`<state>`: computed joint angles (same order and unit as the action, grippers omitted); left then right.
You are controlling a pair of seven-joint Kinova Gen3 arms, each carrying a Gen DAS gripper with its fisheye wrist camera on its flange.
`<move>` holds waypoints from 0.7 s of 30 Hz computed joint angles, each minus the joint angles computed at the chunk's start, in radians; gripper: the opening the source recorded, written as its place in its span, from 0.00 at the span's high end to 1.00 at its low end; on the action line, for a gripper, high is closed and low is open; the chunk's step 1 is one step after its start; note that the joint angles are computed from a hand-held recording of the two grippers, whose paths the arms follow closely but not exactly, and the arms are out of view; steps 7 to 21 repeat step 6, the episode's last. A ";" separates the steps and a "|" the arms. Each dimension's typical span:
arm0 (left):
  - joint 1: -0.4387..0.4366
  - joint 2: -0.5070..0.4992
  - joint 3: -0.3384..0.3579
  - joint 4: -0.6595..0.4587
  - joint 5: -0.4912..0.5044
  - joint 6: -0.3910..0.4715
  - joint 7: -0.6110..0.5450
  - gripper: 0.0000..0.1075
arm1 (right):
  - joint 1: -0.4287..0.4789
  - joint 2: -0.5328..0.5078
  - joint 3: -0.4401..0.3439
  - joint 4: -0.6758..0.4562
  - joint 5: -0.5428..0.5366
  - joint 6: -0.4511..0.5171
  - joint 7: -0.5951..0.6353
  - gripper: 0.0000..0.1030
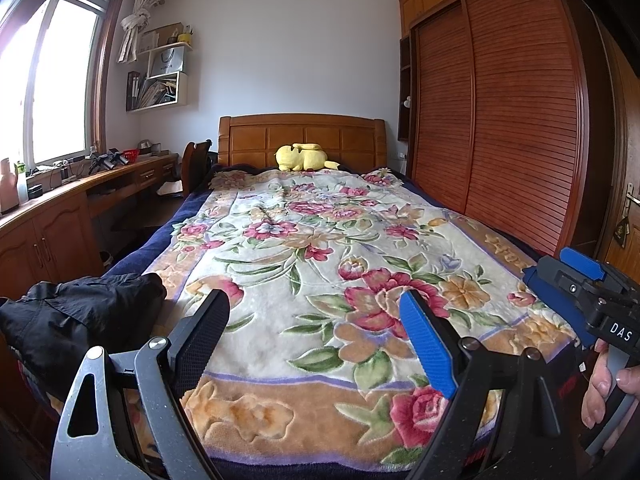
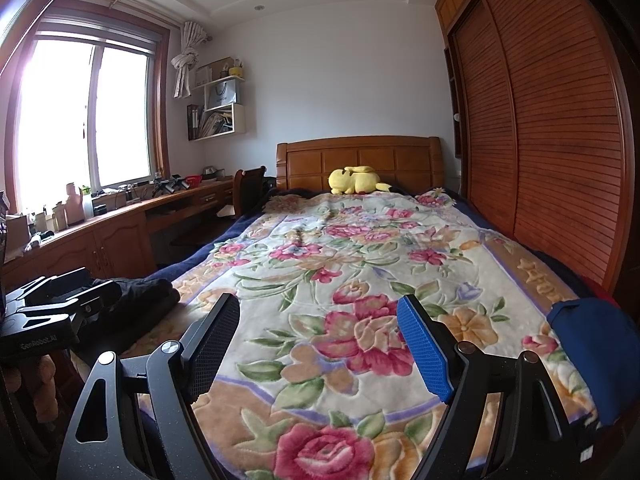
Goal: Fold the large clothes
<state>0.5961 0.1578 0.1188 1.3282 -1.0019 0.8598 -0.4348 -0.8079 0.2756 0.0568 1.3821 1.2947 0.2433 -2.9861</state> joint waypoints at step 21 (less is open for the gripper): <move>-0.001 0.002 -0.002 -0.005 0.005 0.000 -0.006 0.19 | 0.002 0.000 0.001 0.003 0.021 -0.005 -0.021 0.20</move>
